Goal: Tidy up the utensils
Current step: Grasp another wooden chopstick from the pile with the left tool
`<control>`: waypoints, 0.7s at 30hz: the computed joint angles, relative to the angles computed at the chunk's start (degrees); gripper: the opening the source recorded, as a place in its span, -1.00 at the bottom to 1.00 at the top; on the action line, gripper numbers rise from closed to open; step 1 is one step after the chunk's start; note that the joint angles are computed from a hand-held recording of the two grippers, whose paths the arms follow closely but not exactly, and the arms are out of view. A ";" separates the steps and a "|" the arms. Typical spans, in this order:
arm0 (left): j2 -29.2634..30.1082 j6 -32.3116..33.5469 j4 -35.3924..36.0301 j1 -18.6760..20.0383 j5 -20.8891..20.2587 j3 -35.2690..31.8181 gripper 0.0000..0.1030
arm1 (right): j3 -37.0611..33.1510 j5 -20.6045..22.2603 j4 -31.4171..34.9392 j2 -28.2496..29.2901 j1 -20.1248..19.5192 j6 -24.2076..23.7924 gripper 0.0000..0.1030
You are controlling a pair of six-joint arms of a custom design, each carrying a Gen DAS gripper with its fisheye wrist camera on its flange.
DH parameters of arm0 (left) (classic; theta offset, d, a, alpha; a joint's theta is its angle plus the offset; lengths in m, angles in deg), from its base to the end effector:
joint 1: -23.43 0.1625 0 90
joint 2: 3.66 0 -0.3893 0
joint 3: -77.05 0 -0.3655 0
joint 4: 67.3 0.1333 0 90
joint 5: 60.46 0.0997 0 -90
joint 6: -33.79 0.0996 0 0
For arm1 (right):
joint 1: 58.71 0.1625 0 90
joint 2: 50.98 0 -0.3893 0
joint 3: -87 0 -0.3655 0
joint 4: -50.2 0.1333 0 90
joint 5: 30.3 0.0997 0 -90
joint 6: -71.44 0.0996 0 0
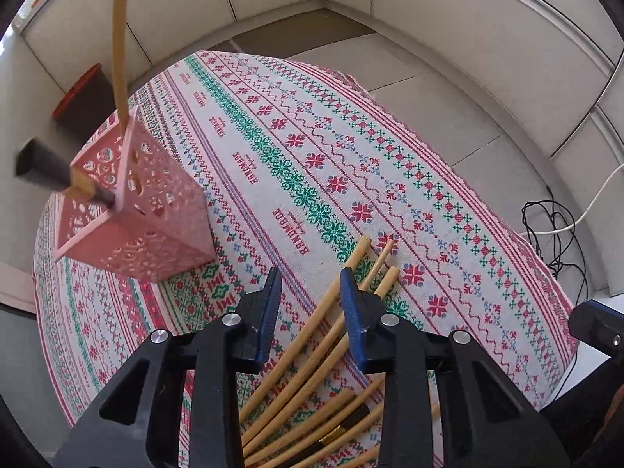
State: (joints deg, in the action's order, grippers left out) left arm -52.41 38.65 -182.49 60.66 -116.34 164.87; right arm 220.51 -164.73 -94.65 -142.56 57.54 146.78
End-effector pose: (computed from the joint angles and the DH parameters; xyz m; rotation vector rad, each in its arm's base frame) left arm -0.3772 -0.5242 0.1209 1.2882 2.1479 -0.0334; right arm 0.2226 -0.3075 0.2604 -1.2045 -2.3444 1.0217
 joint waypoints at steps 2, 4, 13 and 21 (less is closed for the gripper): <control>1.57 0.17 0.66 0.02 1.15 -0.84 -0.41 | 0.60 0.15 -0.53 -0.62 -0.57 0.00 0.79; 2.82 0.66 1.16 0.24 2.44 -1.16 -0.41 | 1.16 0.50 -1.18 -1.22 -1.06 -0.11 0.79; 3.96 2.24 7.38 1.79 -0.34 -4.91 -0.63 | 1.37 2.31 -1.25 -1.21 -2.38 -0.52 0.79; 0.20 3.87 3.45 0.57 -4.03 -1.92 -0.26 | 1.60 2.64 -1.53 -1.30 -2.46 0.12 0.79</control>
